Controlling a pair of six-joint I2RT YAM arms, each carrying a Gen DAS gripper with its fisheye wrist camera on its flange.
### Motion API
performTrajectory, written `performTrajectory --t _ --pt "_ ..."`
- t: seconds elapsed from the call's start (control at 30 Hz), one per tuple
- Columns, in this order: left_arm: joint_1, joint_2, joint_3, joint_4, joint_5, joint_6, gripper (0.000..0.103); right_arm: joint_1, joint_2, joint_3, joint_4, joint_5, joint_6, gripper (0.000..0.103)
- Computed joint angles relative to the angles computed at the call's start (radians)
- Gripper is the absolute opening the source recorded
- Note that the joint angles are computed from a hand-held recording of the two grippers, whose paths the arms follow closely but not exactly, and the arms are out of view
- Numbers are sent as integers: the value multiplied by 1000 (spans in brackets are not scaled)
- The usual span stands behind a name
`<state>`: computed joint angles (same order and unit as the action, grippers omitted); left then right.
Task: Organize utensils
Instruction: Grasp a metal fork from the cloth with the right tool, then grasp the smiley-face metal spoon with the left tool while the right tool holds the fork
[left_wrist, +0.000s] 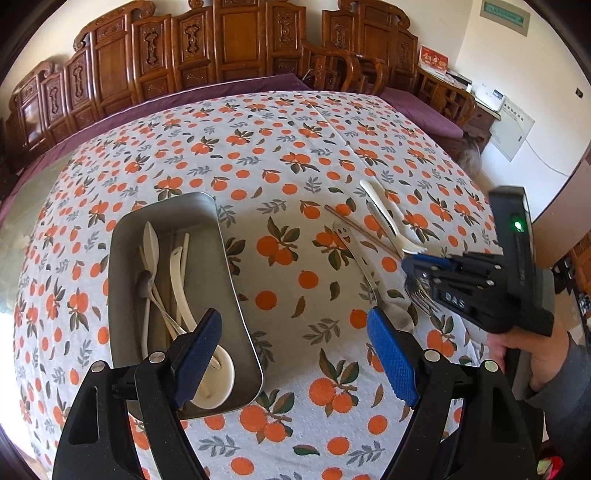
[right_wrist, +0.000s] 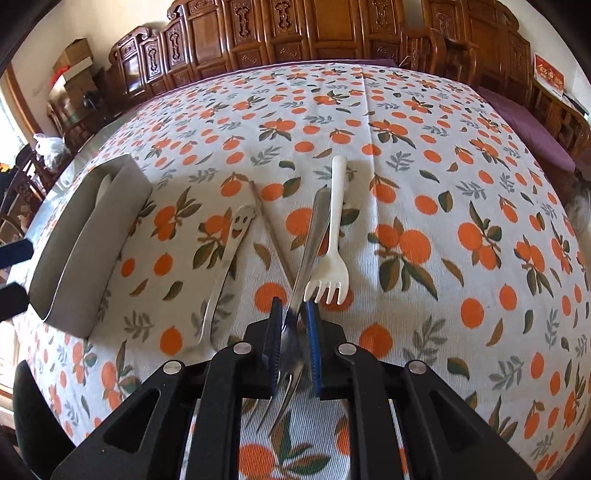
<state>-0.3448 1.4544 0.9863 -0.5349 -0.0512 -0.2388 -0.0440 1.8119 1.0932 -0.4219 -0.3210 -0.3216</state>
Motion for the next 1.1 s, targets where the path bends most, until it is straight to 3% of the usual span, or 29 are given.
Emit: performTrajectory --t 0.33,0.73,1.1 --pt "-12 -3 -4 -3 -7 -5 77 21 35 33 -7 30 18 11" --pt "-47 59 22 11 -14 -18 77 -58 -75 -18 -95 -86 -39 8" --pt "-111 229 111 40 -37 -51 77 -178 -130 -4 -145 -159 -128 8"
